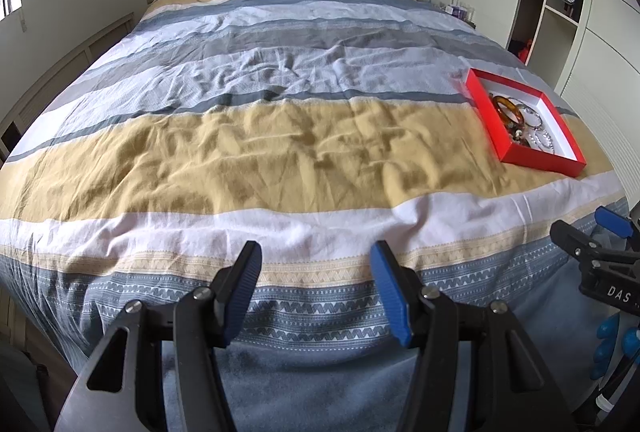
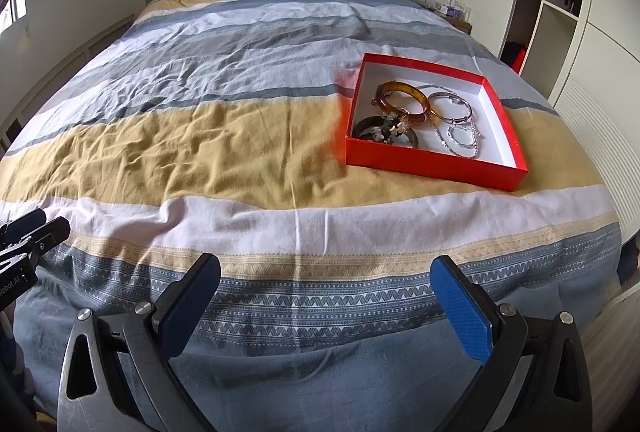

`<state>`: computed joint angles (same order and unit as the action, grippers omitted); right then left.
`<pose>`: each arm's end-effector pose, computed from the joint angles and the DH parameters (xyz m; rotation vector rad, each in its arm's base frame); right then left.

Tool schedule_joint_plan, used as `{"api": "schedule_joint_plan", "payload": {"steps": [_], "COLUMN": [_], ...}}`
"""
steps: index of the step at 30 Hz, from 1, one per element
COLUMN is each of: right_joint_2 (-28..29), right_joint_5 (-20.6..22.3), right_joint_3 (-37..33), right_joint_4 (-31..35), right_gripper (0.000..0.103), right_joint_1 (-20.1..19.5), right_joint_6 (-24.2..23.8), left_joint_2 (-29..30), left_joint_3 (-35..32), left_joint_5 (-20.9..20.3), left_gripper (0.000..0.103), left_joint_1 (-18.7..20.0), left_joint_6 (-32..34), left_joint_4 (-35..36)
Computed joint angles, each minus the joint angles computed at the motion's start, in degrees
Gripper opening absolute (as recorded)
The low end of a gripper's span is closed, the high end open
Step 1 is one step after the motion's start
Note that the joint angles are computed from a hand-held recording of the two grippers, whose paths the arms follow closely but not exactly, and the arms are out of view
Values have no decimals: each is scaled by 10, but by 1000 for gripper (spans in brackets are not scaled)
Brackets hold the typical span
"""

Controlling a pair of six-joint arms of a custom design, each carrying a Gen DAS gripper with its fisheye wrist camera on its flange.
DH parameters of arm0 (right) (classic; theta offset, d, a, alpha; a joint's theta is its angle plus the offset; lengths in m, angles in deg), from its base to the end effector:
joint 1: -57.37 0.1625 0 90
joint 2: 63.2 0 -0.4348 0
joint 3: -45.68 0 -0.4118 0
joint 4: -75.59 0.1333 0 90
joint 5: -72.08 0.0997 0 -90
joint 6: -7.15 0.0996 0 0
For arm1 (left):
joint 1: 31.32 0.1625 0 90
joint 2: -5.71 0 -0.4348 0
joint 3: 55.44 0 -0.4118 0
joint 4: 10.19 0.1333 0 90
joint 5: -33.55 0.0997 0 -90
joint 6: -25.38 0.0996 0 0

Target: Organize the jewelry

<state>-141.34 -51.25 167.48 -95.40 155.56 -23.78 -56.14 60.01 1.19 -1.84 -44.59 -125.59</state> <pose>0.1514 -0.5006 0.2980 0.5695 -2.3209 0.6471 -0.3389 -0.4413 0.1203 0.1196 2.1773 -0.8521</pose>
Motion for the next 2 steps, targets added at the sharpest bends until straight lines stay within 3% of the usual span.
{"api": "schedule_joint_plan", "payload": {"steps": [2], "right_joint_2": [1], "right_joint_5": [0], "right_joint_3": [0], "right_joint_4": [0], "right_gripper": [102], "right_joint_1": [0], "right_joint_6": [0], "left_joint_2": [0], "left_joint_3": [1], "left_joint_5": [-1], "left_gripper": [55], "left_joint_1": [1], "left_joint_6": [4], "left_joint_4": [-4]}}
